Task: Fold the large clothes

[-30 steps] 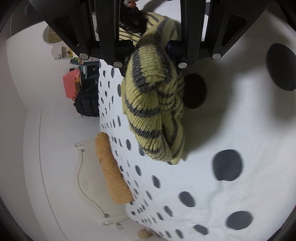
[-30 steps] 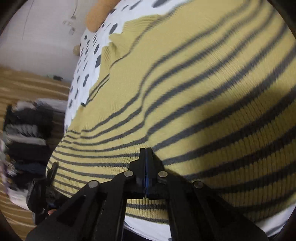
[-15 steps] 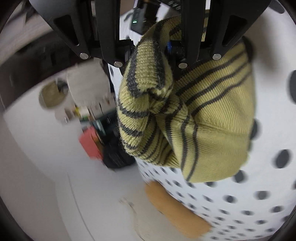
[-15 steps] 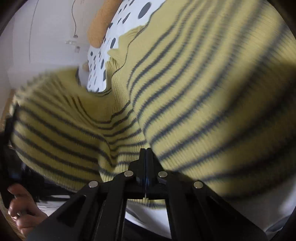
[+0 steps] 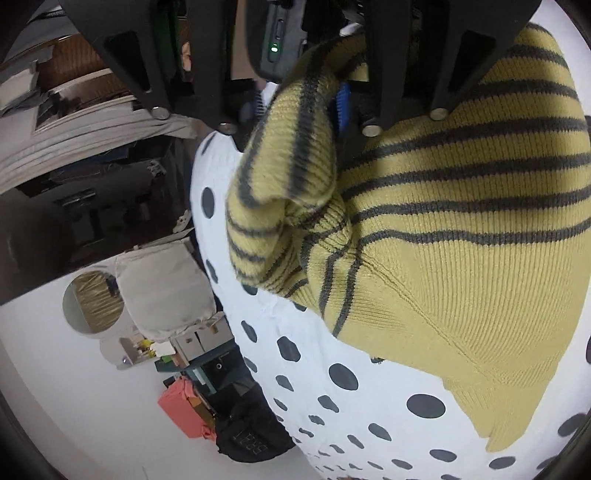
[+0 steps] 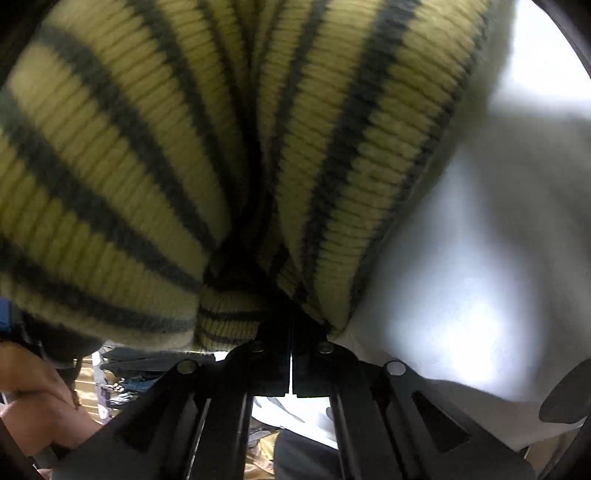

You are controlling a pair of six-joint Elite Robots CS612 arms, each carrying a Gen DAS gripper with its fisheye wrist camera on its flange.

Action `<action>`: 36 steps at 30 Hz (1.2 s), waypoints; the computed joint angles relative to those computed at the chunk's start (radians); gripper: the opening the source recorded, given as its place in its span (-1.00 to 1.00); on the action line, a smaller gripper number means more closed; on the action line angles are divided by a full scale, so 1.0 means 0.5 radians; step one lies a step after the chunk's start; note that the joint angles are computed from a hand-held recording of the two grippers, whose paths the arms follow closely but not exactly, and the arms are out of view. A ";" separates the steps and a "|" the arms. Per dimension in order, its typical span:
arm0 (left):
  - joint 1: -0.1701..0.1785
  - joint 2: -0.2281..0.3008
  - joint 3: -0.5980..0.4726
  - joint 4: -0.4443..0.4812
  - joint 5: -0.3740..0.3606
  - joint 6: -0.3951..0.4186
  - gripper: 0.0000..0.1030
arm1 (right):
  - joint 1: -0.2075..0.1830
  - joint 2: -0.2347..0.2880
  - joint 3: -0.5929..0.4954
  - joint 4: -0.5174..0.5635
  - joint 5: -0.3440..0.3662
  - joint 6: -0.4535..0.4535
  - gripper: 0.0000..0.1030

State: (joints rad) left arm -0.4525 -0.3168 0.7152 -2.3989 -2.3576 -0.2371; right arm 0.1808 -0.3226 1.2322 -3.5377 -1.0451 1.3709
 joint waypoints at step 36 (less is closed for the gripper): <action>0.147 -0.228 0.703 -0.713 0.148 -0.587 0.21 | -0.202 -0.290 -0.566 2.082 -0.155 -1.793 -0.70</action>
